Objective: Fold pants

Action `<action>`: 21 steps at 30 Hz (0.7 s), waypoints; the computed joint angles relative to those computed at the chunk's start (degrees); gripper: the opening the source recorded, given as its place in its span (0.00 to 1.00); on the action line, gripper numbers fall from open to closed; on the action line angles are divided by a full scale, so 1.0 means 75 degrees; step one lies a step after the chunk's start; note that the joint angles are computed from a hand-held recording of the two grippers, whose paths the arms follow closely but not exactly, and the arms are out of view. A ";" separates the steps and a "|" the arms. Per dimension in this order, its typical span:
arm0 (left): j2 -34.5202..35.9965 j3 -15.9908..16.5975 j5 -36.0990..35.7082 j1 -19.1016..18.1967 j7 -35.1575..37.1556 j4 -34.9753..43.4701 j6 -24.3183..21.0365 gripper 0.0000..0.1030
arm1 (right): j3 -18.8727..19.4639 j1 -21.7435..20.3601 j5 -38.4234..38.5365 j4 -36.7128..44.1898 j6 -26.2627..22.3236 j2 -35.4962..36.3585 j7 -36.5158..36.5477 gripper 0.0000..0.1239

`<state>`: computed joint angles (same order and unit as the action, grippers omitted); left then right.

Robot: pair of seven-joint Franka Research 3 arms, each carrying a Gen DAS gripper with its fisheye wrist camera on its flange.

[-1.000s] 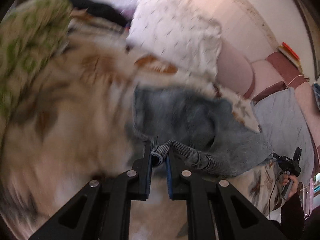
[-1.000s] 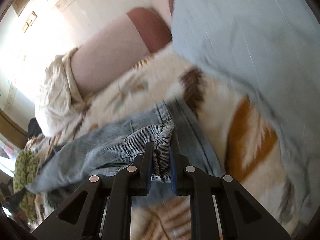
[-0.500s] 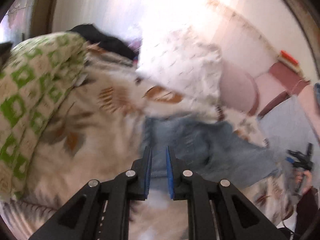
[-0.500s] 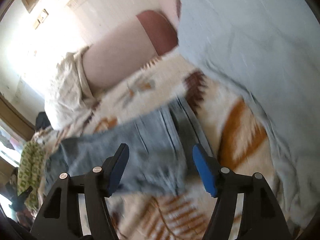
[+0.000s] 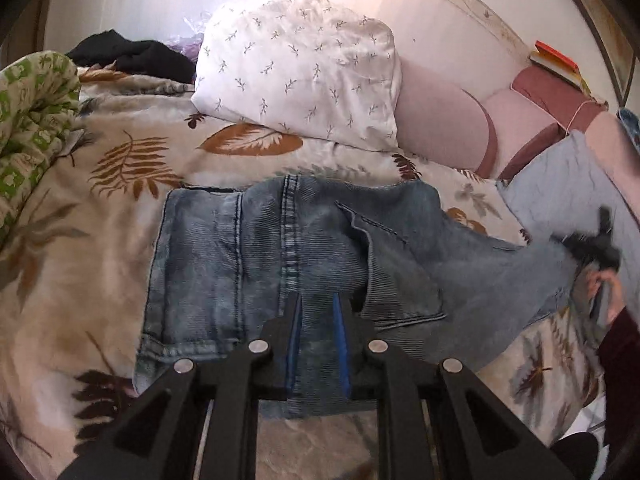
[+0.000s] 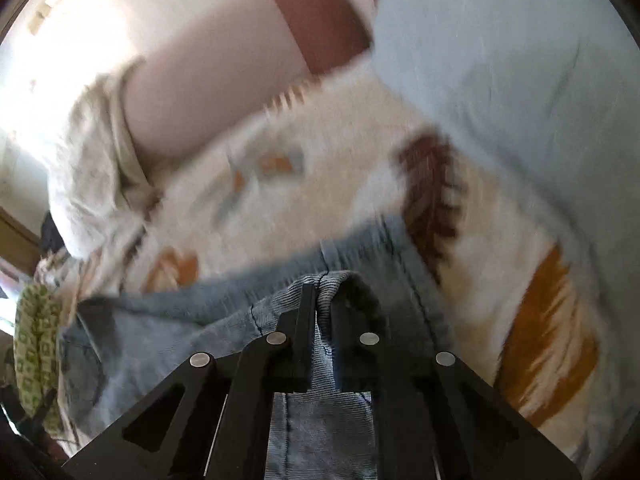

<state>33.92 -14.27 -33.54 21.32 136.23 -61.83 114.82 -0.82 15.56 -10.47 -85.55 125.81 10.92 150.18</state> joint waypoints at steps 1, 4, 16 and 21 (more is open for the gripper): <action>-0.0014 -0.0016 -0.0056 0.0011 0.0017 -0.0066 0.0089 0.17 | -0.0059 0.0054 -0.0345 0.0017 0.0152 -0.0039 0.0141 0.05; 0.0054 -0.0068 -0.0215 0.0061 0.0031 -0.0120 0.0152 0.17 | -0.0156 0.0103 -0.0962 0.0331 0.0101 0.0146 0.0353 0.05; -0.0079 -0.0028 -0.0159 -0.0012 0.0553 -0.0536 0.0513 0.23 | 0.0095 0.0105 -0.0292 -0.1124 0.0094 -0.0904 0.0612 0.37; -0.0051 -0.0006 -0.0095 -0.0022 0.0481 -0.0463 0.0418 0.23 | 0.0451 -0.0028 -0.0071 -0.1992 0.0293 -0.1725 0.0899 0.56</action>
<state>33.54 -14.31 -34.25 21.16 139.84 -65.30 117.96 2.56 15.35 -11.00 -100.49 128.01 -2.02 156.92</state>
